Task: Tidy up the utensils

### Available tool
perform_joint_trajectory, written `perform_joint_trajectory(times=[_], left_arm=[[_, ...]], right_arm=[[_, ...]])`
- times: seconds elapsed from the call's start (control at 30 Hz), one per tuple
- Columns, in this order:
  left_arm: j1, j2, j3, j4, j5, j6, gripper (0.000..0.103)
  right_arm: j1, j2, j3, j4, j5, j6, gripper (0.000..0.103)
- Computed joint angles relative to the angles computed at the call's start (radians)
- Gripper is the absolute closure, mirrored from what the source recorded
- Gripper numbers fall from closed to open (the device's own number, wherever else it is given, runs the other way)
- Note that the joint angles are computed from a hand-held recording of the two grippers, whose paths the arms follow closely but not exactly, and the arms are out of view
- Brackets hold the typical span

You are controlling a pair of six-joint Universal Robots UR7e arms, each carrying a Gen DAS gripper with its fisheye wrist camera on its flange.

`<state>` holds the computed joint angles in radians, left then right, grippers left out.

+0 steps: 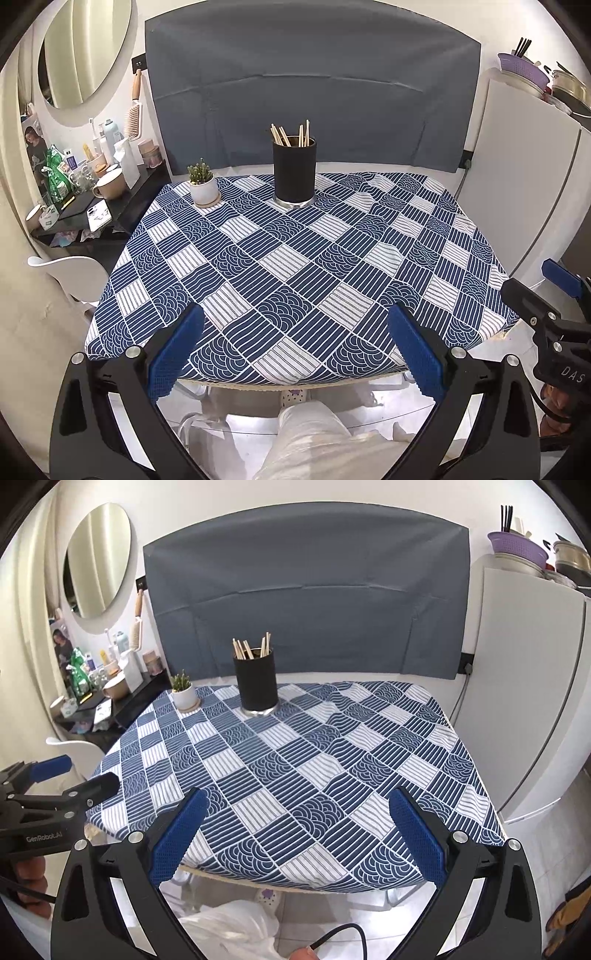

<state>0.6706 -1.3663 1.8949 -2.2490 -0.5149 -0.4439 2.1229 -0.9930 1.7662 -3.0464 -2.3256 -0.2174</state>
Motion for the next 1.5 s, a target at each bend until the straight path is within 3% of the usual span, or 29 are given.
perform_joint_trajectory(times=[1.5], left_arm=[[0.021,-0.006,-0.02,0.019,-0.036,0.012,0.006]], right_arm=[[0.009,0.019,-0.014,-0.013,-0.016,-0.005,0.008]])
